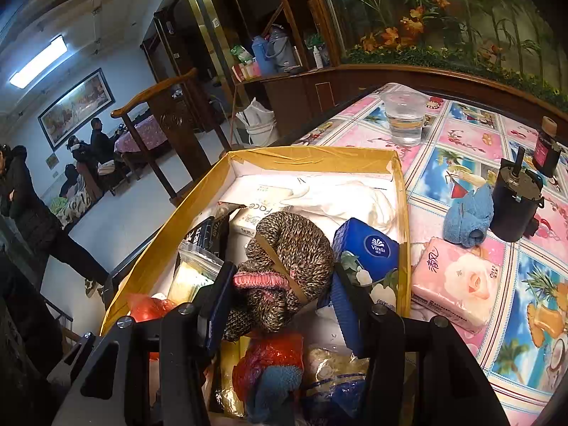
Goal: Organize soft objects
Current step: 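Lower the orange bag and knitted ball into the tray with both tools, then open both tools to release the orange bag and knitted ball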
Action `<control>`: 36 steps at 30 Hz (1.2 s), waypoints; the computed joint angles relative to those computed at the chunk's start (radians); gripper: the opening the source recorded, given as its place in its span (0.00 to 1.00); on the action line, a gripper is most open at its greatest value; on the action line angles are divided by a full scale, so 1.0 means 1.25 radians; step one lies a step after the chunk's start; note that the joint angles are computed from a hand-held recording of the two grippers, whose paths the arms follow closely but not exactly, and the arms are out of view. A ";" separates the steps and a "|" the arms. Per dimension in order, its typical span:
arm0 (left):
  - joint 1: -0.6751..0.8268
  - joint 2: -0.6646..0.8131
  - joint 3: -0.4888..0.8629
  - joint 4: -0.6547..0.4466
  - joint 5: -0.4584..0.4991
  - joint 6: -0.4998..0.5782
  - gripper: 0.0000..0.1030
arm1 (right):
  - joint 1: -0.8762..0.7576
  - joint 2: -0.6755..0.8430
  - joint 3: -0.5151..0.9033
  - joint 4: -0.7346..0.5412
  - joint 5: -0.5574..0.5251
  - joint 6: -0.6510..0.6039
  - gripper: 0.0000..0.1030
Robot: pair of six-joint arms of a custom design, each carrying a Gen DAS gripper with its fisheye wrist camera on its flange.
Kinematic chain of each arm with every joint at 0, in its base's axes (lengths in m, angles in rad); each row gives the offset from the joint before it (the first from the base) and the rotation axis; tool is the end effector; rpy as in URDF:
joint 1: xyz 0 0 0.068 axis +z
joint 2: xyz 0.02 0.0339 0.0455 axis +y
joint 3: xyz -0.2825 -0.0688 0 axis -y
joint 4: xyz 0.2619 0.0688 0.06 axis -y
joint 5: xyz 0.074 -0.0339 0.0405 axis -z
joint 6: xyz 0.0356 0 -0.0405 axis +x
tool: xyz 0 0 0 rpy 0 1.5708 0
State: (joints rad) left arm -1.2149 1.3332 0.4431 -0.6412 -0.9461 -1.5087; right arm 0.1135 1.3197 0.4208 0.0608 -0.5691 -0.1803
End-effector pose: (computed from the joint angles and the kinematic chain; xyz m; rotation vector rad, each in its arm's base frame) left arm 0.0858 -0.1481 0.1275 -0.3442 2.1744 0.1912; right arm 0.2257 0.0450 0.1422 -0.5967 2.2555 0.6481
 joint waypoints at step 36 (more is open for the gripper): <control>-0.009 -0.026 -0.012 -0.033 -0.004 -0.034 0.85 | -0.157 -0.121 -0.005 -0.116 -0.165 -0.110 0.71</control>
State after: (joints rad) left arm -1.2263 1.3002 0.4280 -0.6824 -0.9511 -1.5517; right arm -0.0828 1.1684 0.4149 -0.0847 -0.7757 -0.3173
